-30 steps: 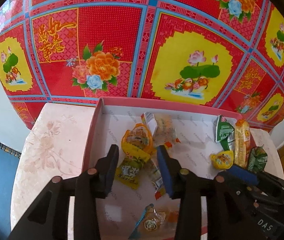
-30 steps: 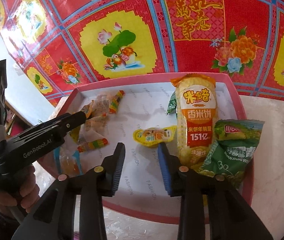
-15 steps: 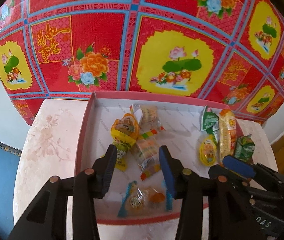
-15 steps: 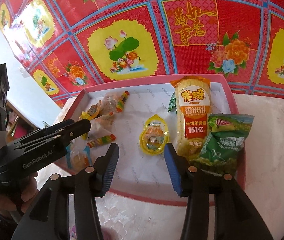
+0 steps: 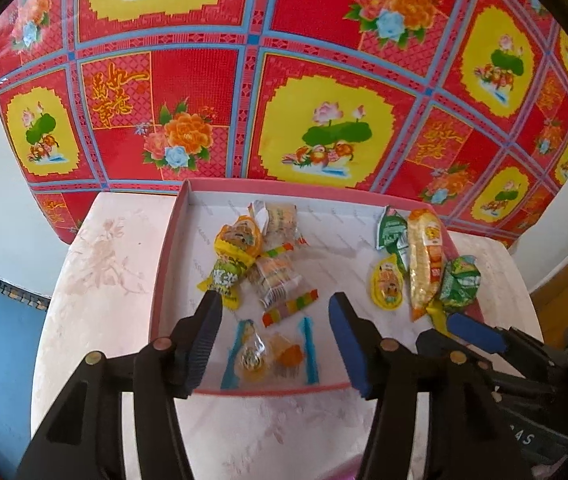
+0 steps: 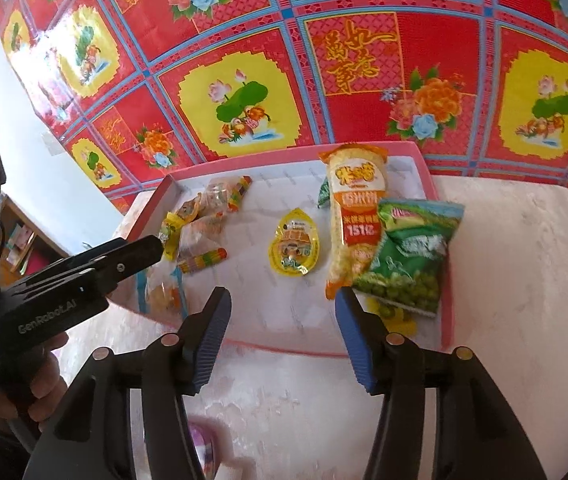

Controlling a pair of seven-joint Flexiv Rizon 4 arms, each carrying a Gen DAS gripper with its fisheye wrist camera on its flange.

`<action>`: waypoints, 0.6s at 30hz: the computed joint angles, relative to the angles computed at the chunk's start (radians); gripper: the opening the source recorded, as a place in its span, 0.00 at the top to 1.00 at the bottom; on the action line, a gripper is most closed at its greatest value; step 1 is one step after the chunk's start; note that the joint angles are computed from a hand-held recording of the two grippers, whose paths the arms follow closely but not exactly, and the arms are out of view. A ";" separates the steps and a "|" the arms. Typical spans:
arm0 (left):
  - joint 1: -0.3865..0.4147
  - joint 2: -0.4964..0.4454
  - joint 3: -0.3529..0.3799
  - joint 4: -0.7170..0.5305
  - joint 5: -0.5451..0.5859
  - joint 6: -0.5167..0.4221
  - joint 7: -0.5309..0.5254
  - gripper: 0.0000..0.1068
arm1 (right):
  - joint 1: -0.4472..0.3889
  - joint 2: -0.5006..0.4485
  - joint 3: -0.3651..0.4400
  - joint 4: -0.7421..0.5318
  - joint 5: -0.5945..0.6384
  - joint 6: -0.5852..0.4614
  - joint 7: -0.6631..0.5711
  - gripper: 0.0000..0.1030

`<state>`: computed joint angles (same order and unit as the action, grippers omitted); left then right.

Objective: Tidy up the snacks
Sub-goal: 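Open the right tool to drop the jelly cup while the left tool releases the cracker packet, then move the left tool to the purple tin while the right tool reaches the pink juice pouch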

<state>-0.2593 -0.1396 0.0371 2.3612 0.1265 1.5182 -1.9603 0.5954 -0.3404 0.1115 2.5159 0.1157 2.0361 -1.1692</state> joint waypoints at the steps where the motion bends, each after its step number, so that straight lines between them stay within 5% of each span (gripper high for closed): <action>1: -0.002 0.005 0.001 0.002 0.002 -0.005 -0.002 0.45 | 0.000 0.001 0.002 0.003 0.003 0.002 0.002 0.46; 18: 0.022 0.127 -0.061 0.086 0.002 -0.061 -0.016 0.45 | 0.066 0.095 0.002 0.099 0.113 0.006 -0.016 0.46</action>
